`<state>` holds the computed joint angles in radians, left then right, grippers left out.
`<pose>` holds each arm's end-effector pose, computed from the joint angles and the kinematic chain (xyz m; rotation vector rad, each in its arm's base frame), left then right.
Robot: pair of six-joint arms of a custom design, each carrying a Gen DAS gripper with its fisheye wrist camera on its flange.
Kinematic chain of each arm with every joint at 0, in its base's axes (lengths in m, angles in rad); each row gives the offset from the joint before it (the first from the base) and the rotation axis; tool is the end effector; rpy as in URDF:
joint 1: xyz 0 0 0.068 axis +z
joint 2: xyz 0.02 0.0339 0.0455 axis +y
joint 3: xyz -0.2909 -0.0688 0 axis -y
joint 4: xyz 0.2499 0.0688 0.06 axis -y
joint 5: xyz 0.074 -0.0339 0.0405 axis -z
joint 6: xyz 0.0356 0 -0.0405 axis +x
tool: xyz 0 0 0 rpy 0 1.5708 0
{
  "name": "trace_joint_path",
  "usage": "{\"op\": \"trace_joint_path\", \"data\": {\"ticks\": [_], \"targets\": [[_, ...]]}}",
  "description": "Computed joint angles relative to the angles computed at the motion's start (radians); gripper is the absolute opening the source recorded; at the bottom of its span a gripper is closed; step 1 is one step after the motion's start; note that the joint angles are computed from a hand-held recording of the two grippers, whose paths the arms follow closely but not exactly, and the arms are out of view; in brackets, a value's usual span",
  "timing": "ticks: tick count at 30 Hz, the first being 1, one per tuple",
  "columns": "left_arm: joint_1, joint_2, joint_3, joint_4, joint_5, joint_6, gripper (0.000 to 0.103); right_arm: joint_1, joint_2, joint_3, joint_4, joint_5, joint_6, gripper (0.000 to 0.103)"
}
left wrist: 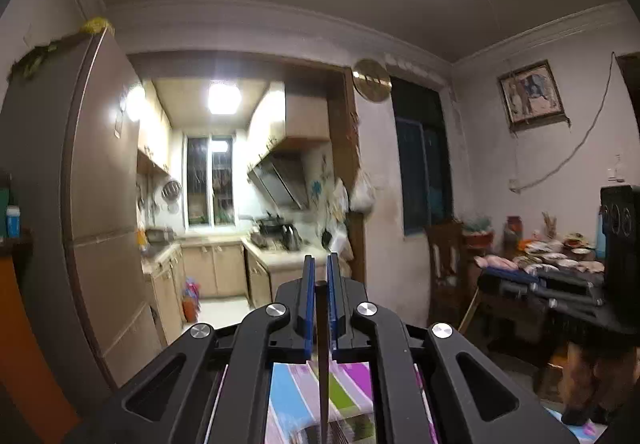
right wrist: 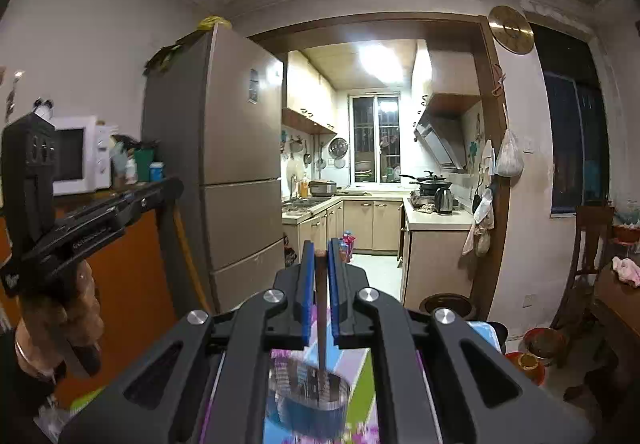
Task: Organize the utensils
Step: 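Lower chopsticks into the holder and open both tools to release them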
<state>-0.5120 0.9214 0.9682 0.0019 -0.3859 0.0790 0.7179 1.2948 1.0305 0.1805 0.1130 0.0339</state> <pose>0.1790 -0.0852 0.4220 0.1420 1.5193 -0.0519 0.2336 0.1987 0.3769 -0.4793 1.6060 0.4769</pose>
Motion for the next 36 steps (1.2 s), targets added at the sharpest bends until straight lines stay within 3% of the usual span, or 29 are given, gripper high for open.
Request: {"op": "trace_joint_path", "data": {"ticks": [6, 10, 17, 19, 20, 21, 22, 26, 30, 31, 33, 36], "targets": [[0.201, 0.187, -0.025, 0.157, 0.223, -0.095, 0.007, -0.063, 0.214, 0.088, 0.058, -0.061, 0.061, 0.005], [0.277, 0.281, -0.110, 0.264, 0.305, -0.103, 0.007, -0.086, 0.314, 0.070, 0.105, -0.107, 0.107, 0.005], [0.305, 0.415, -0.218, 0.400, 0.317, -0.088, 0.007, -0.100, 0.443, 0.034, 0.169, -0.154, 0.179, 0.006], [0.315, 0.422, -0.246, 0.425, 0.304, -0.089, 0.007, -0.101, 0.443, 0.024, 0.165, -0.128, 0.181, 0.016], [0.321, 0.414, -0.255, 0.427, 0.302, -0.093, 0.007, -0.109, 0.433, 0.011, 0.171, -0.124, 0.189, 0.028], [0.332, 0.396, -0.262, 0.425, 0.310, -0.101, 0.007, -0.121, 0.413, -0.011, 0.185, -0.119, 0.193, 0.039], [0.337, 0.374, -0.269, 0.422, 0.312, -0.106, 0.008, -0.130, 0.391, -0.028, 0.195, -0.110, 0.194, 0.041], [0.380, 0.206, -0.302, 0.371, 0.318, -0.121, 0.021, -0.197, 0.261, -0.120, 0.205, -0.096, 0.191, 0.041], [0.438, -0.080, -0.352, 0.244, 0.337, -0.137, 0.022, -0.263, 0.046, -0.272, 0.194, -0.076, 0.138, 0.041], [0.444, -0.188, -0.370, 0.186, 0.313, -0.122, 0.025, -0.280, -0.022, -0.317, 0.185, -0.067, 0.113, 0.042], [0.461, -0.351, -0.386, 0.077, 0.301, -0.102, 0.032, -0.321, -0.207, -0.433, 0.148, -0.058, 0.073, 0.054], [0.499, -0.645, -0.391, -0.193, 0.269, -0.073, 0.051, -0.388, -0.456, -0.552, 0.042, -0.071, 0.030, 0.061]]}}
